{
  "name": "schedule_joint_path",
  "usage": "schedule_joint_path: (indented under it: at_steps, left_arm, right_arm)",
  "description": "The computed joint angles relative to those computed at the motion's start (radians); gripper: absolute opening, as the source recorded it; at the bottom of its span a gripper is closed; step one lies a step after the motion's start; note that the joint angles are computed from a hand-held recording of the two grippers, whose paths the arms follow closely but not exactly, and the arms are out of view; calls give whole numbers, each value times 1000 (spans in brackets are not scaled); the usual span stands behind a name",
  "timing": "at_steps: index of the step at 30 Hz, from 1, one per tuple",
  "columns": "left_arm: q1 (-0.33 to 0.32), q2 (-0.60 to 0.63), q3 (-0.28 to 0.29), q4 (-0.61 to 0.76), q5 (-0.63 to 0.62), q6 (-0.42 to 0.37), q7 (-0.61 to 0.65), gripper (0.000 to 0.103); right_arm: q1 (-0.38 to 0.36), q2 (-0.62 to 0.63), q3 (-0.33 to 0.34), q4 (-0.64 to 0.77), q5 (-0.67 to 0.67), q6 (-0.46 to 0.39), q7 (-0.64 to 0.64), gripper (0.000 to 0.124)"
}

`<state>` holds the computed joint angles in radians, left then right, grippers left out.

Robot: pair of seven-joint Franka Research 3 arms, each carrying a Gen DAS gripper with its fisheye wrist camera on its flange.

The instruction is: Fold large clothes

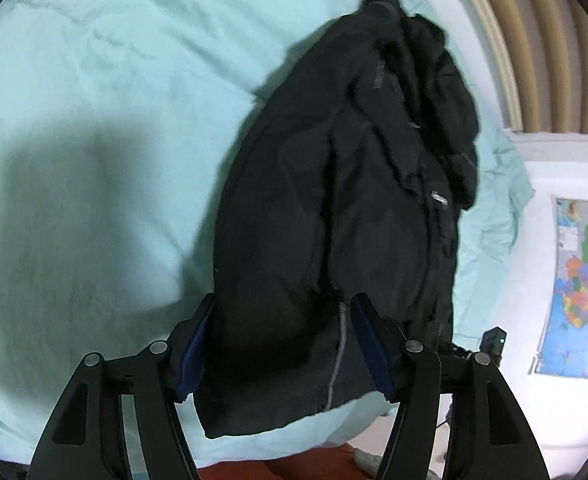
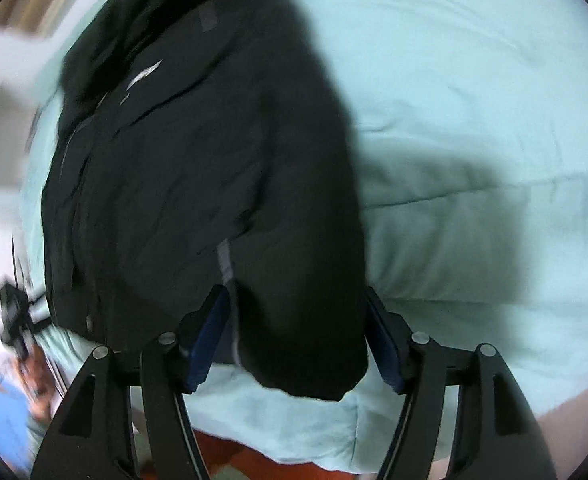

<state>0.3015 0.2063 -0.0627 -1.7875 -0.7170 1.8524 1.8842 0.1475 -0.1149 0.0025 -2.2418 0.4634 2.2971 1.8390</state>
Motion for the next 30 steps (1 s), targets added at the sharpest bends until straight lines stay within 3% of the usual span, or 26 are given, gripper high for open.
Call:
schedule_joint_path:
  at_steps: [7, 10, 13, 16, 23, 30]
  left_arm:
    - [-8, 3, -7, -9, -29, -6, 27, 68]
    - [-23, -12, -10, -28, -5, 38, 20, 67]
    - [-33, -48, -11, -49, -10, 83, 62, 27]
    - [-46, -78, -10, -41, -42, 111, 97, 16]
    - [-82, -46, -28, 125, -148, 144, 141, 15]
    - [-95, 117, -83, 405, -162, 236, 59, 16]
  right_arm:
    - [12, 69, 6, 53, 5, -23, -10, 70]
    - [11, 86, 6, 57, 15, -19, 5, 69]
    - [10, 47, 9, 39, -33, 8, 32, 41]
    - [11, -18, 7, 9, -16, 62, 14, 24]
    - [1, -19, 11, 156, -129, 86, -5, 15]
    - [-29, 101, -13, 394, -195, 96, -24, 12]
